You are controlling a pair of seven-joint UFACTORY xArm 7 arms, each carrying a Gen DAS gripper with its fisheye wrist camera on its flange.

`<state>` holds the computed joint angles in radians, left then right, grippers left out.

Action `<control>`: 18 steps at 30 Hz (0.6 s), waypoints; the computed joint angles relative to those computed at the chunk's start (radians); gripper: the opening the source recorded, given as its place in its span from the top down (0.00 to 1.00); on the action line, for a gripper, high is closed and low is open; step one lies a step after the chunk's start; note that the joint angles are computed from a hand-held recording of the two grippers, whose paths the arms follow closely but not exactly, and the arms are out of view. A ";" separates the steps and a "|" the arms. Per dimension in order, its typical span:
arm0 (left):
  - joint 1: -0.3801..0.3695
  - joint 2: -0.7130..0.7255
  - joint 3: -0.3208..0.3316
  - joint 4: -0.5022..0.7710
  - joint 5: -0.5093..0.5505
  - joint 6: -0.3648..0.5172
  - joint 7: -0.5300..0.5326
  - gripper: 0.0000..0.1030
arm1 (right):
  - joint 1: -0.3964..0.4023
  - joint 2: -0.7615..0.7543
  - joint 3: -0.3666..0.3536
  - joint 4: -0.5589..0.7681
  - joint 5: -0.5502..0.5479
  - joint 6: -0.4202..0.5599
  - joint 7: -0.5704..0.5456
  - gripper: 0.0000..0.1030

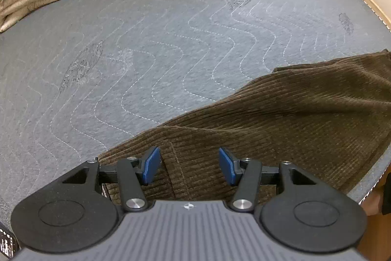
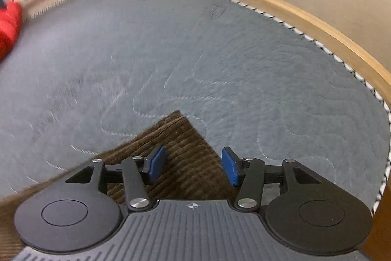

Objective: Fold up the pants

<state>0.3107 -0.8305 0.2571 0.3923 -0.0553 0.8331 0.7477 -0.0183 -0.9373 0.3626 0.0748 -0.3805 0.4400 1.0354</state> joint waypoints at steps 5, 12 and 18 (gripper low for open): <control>-0.007 0.038 0.000 0.011 -0.005 -0.023 0.002 0.43 | -0.086 0.084 0.047 0.034 -0.074 -0.104 -0.010 0.94; -0.017 0.060 0.000 0.014 -0.012 -0.037 0.020 0.43 | -0.293 0.029 0.298 0.125 -0.156 -0.106 0.143 0.81; -0.021 0.030 0.014 0.015 -0.031 -0.016 0.040 0.43 | -0.127 -0.035 0.205 0.115 -0.131 0.128 0.167 0.75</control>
<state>0.2895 -0.8008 0.2715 0.4075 -0.0860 0.8167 0.7875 -0.1458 -0.9728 0.5678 0.1898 -0.5112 0.5676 1.2024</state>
